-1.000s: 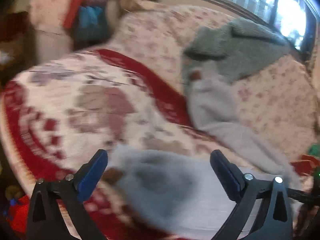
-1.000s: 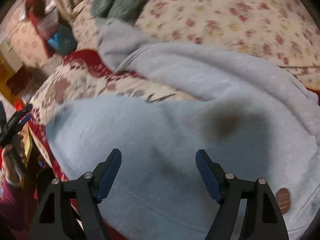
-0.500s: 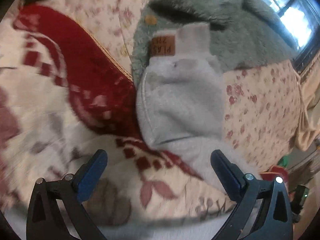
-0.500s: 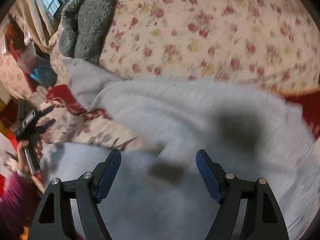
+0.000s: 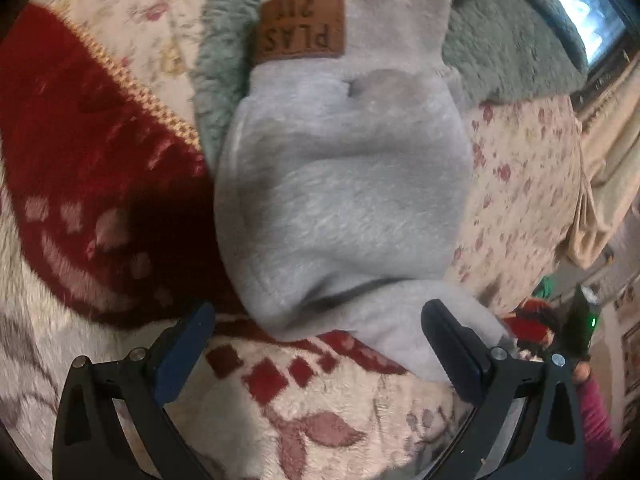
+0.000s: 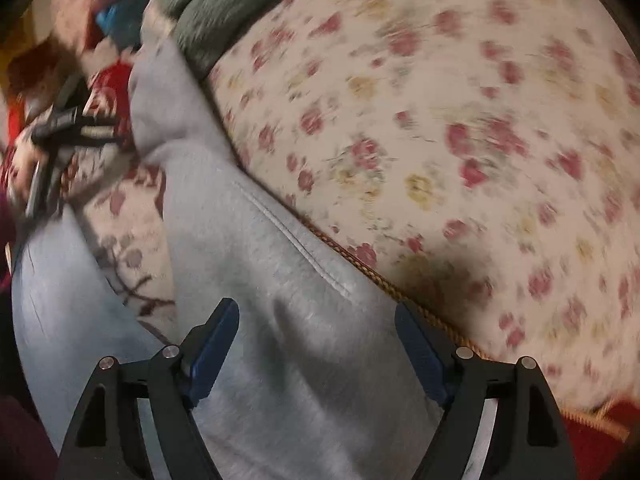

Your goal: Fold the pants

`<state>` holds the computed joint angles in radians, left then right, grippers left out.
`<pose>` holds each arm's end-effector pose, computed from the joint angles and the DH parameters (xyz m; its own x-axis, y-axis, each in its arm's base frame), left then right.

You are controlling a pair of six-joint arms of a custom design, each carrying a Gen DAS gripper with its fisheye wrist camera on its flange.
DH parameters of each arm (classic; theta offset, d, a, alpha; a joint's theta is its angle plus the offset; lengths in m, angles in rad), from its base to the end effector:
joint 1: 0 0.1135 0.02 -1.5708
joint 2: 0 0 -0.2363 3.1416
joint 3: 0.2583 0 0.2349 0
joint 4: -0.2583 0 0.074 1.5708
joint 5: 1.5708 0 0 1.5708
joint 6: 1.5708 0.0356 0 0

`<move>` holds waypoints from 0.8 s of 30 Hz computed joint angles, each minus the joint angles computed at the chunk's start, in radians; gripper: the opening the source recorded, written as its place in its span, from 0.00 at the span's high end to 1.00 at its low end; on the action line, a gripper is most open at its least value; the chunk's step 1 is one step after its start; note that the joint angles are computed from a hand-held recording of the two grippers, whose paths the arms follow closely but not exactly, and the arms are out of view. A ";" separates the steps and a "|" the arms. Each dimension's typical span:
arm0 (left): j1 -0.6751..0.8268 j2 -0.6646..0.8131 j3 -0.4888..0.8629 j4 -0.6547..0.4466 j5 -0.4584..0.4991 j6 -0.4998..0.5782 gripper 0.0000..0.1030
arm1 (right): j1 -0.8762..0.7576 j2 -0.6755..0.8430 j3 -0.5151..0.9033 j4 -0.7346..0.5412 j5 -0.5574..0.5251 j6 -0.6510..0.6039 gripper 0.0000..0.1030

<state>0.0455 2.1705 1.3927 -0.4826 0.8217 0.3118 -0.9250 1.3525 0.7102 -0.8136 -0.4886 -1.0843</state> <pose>0.3881 -0.0084 0.0984 -0.8463 0.1706 -0.5046 0.4750 0.6704 -0.5700 0.1329 -0.1486 0.1515 -0.8743 -0.1368 -0.4658 -0.2139 0.9699 0.1167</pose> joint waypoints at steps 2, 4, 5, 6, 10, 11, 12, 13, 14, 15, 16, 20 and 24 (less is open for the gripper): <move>-0.010 0.021 0.030 -0.022 0.009 0.026 0.00 | 0.048 0.095 0.036 0.043 0.027 0.023 0.18; -0.018 0.069 0.096 -0.066 0.013 0.055 0.00 | 0.072 0.203 0.091 0.051 0.041 0.027 0.18; -0.024 0.082 0.112 -0.069 0.007 0.060 0.00 | 0.081 0.253 0.119 0.053 0.047 0.033 0.18; -0.031 0.094 0.120 -0.067 0.002 0.062 0.00 | 0.092 0.301 0.146 0.053 0.051 0.037 0.18; -0.079 0.166 0.212 -0.090 -0.045 0.050 0.00 | 0.116 0.423 0.203 0.074 0.047 0.065 0.18; -0.091 0.183 0.231 -0.095 -0.049 0.044 0.00 | 0.123 0.445 0.208 0.083 0.043 0.076 0.19; -0.095 0.186 0.234 -0.092 -0.050 0.041 0.00 | 0.137 0.445 0.189 0.121 0.050 0.090 0.22; -0.103 0.179 0.216 -0.057 -0.050 0.026 0.00 | 0.147 0.437 0.164 0.164 0.053 0.098 0.31; -0.106 0.162 0.185 -0.011 -0.057 0.008 0.00 | 0.162 0.424 0.130 0.212 0.059 0.115 0.60; -0.115 0.145 0.154 0.034 -0.066 -0.011 0.02 | 0.184 0.412 0.089 0.267 0.084 0.143 0.65; -0.124 0.136 0.138 0.053 -0.065 -0.022 0.18 | 0.206 0.395 0.056 0.308 0.105 0.157 0.67; -0.159 0.081 0.065 0.133 -0.206 -0.108 0.68 | 0.246 0.243 -0.080 0.388 0.144 0.174 0.83; -0.154 0.016 0.011 0.124 -0.181 -0.116 0.79 | 0.204 0.080 -0.091 0.296 0.116 0.182 0.86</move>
